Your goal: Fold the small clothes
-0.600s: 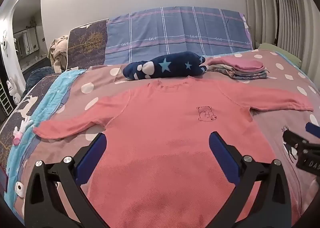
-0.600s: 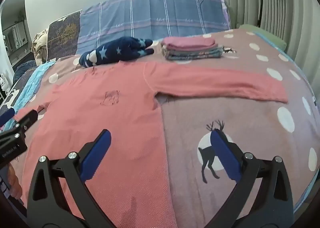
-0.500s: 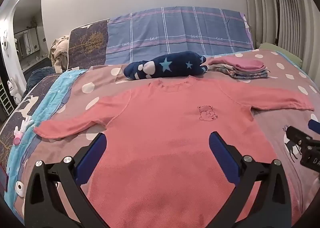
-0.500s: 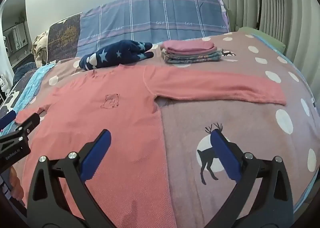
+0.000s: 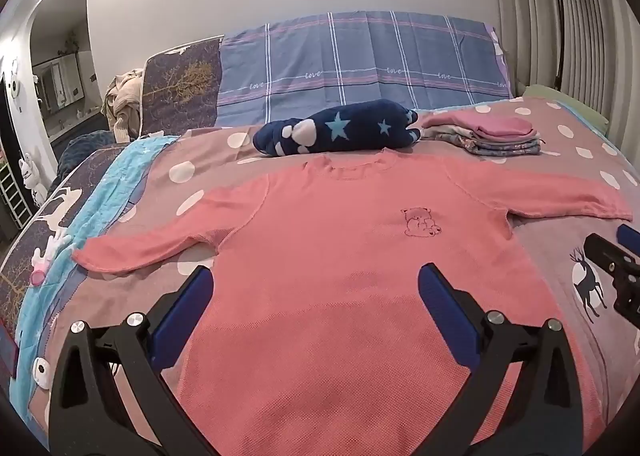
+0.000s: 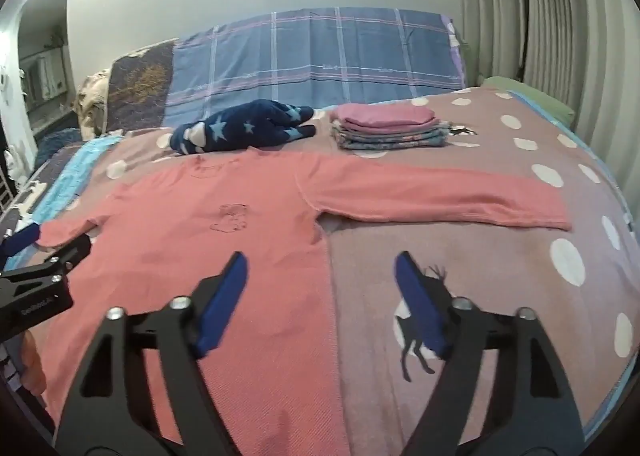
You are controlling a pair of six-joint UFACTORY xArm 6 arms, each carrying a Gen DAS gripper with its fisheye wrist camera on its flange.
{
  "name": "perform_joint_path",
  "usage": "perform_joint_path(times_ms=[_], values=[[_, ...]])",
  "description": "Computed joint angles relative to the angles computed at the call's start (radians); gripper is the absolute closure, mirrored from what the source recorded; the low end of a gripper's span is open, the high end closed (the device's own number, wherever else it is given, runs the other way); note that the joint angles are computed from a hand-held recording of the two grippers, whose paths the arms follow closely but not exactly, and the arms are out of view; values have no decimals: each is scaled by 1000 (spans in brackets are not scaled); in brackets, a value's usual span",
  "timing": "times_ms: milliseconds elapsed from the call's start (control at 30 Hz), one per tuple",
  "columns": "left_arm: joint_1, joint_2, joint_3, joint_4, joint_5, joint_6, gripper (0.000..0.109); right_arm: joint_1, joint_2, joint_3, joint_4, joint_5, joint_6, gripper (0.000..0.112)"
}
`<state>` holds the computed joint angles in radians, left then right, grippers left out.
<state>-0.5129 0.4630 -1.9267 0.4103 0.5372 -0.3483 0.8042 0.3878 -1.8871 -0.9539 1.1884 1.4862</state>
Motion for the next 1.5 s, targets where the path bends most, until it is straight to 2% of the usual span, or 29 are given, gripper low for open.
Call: perform_joint_path(times_ms=[33, 200, 733, 933, 1233, 1400, 1500], values=[[1, -3, 4, 0, -3, 0, 7, -1, 0, 0, 0, -7, -3, 49], [1, 0, -1, 5, -4, -2, 7, 4, 21, -29, -3, 1, -39, 65], [-1, -19, 29, -55, -11, 59, 7, -1, 8, -7, 45, -30, -58, 67], [-1, -20, 32, -100, -5, 95, 7, 16, 10, -12, 3, -21, -62, 67], [-5, -30, 56, -52, -22, 63, 7, 14, 9, -6, 22, -31, -61, 67], [-2, -28, 56, -102, -21, 90, 7, 16, 18, -19, 25, -20, -65, 67], [-2, -24, 58, -90, -19, 74, 7, 16, 16, -16, 26, -18, -60, 67]])
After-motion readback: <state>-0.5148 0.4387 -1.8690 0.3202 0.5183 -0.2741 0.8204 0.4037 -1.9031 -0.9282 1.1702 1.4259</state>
